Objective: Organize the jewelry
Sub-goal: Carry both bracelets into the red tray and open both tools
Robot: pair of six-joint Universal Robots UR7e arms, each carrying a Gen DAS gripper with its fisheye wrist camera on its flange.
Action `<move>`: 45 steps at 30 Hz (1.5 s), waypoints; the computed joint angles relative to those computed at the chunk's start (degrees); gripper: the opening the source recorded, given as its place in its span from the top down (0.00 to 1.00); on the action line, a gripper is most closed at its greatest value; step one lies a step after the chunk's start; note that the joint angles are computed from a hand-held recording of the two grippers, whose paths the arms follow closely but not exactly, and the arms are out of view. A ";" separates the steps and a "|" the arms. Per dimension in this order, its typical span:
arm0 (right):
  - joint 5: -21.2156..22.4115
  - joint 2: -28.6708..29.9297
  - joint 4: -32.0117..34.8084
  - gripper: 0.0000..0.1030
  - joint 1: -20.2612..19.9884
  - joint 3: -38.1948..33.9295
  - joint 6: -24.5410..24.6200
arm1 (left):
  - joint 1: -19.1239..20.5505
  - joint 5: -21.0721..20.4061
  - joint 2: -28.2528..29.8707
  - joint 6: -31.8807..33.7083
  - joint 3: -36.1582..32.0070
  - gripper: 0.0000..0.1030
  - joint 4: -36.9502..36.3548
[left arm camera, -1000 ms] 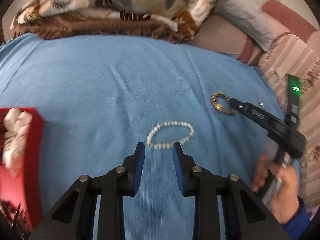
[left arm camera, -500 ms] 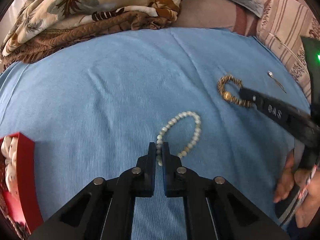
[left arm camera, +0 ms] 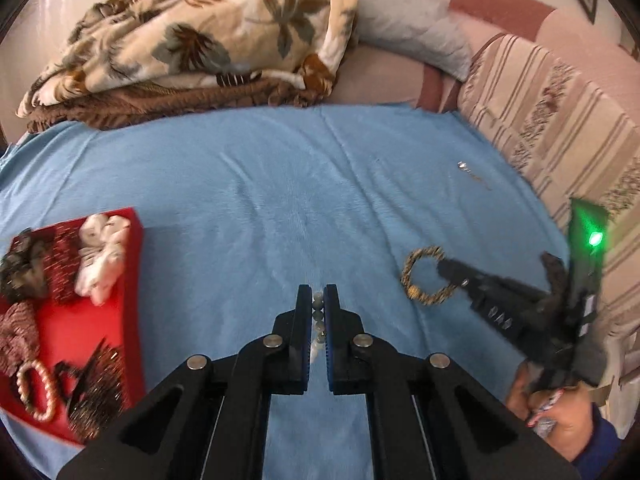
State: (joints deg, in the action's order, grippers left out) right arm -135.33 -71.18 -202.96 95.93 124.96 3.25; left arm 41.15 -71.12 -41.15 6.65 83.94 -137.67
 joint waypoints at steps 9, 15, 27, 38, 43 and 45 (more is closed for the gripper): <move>-3.29 4.62 -0.32 0.92 7.37 0.38 1.80 | 1.28 -0.62 -10.46 0.35 5.63 0.95 0.29; -4.72 7.66 1.97 0.92 11.49 -2.81 1.64 | 3.48 3.04 -14.62 1.63 6.52 0.95 -0.76; -4.83 15.54 10.91 0.92 16.51 -15.08 -1.20 | 10.66 2.98 -14.13 -0.70 -1.28 0.95 0.89; -0.68 24.48 20.63 0.92 16.04 -30.30 -2.71 | 15.67 -2.29 -6.03 -3.24 -11.25 0.95 5.71; 2.13 27.86 25.41 0.92 15.15 -36.21 -1.62 | 17.43 -2.69 -3.45 -4.38 -14.91 0.95 8.55; 3.14 28.96 26.88 0.92 14.71 -38.00 -1.13 | 17.63 -1.02 -2.68 -4.58 -15.62 0.95 8.97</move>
State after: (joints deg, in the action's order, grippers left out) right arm -132.19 -42.21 -176.08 110.64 86.97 2.12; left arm 58.78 -72.14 -43.83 2.07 68.32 -128.70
